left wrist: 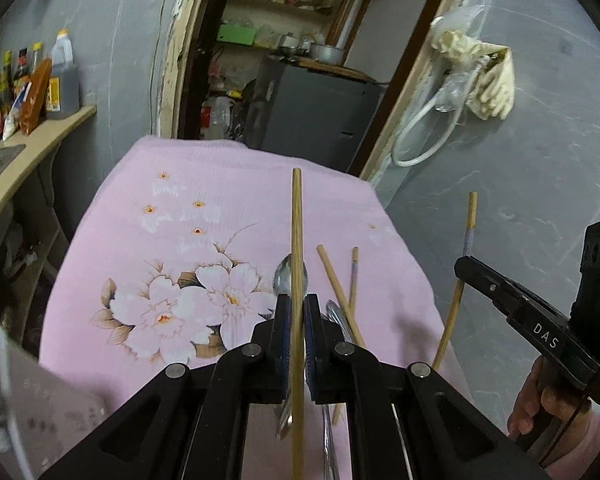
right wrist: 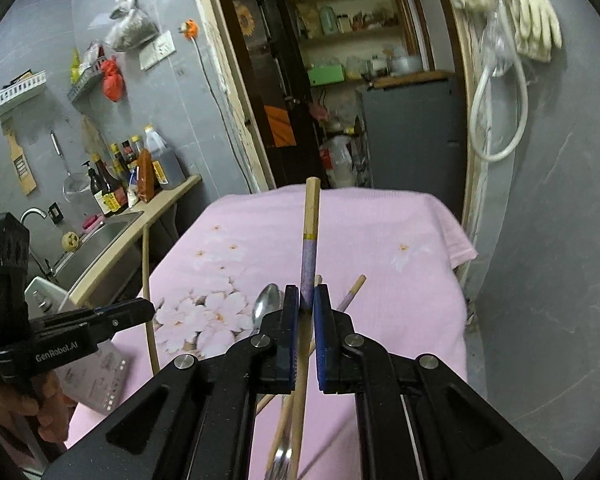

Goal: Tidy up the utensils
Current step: 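Carry both chopsticks upright to the white caddy and release them inside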

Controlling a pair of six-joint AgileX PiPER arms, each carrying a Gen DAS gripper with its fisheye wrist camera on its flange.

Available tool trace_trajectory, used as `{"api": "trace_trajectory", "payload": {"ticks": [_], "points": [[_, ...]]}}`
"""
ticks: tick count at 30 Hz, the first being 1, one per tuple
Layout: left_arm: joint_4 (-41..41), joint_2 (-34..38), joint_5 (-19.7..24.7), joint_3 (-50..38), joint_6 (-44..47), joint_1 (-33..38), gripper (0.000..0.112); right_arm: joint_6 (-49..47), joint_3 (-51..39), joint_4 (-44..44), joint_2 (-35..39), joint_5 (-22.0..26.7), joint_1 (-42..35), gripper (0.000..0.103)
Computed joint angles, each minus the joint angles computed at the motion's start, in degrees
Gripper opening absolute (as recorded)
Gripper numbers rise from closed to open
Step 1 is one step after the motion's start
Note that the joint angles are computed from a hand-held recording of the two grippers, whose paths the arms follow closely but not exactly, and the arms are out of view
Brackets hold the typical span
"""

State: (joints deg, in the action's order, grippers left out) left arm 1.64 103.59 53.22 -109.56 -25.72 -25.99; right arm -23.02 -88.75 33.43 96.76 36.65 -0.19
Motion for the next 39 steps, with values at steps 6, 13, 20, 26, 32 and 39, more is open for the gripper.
{"api": "trace_trajectory", "payload": {"ticks": [6,13,20,26,32,39], "points": [[-1.54,-7.25,-0.36,5.95,3.50,-0.58,0.007,6.66,7.03,-8.28,-9.82,-2.25,2.44,0.006],[-2.31,-15.75,-0.97,12.21,5.33,0.05,0.007,18.65,7.99,-20.18,-16.74,-2.54,6.89,0.006],[-2.45,-20.58,0.35,9.61,8.13,2.83,0.007,27.26,1.05,-27.46,-18.14,-2.37,14.11,0.006],[-3.74,-22.28,2.64,3.46,10.91,7.46,0.007,33.29,-7.15,-32.40,-15.28,-3.64,22.01,0.006],[-5.54,-24.24,4.39,-1.61,15.72,13.54,0.007,37.92,-15.56,-38.21,-11.30,-4.44,30.44,0.006],[-6.55,-27.02,6.07,-2.66,20.21,20.18,0.007,37.72,-20.92,-37.97,-6.88,-5.49,36.75,0.006]]}}
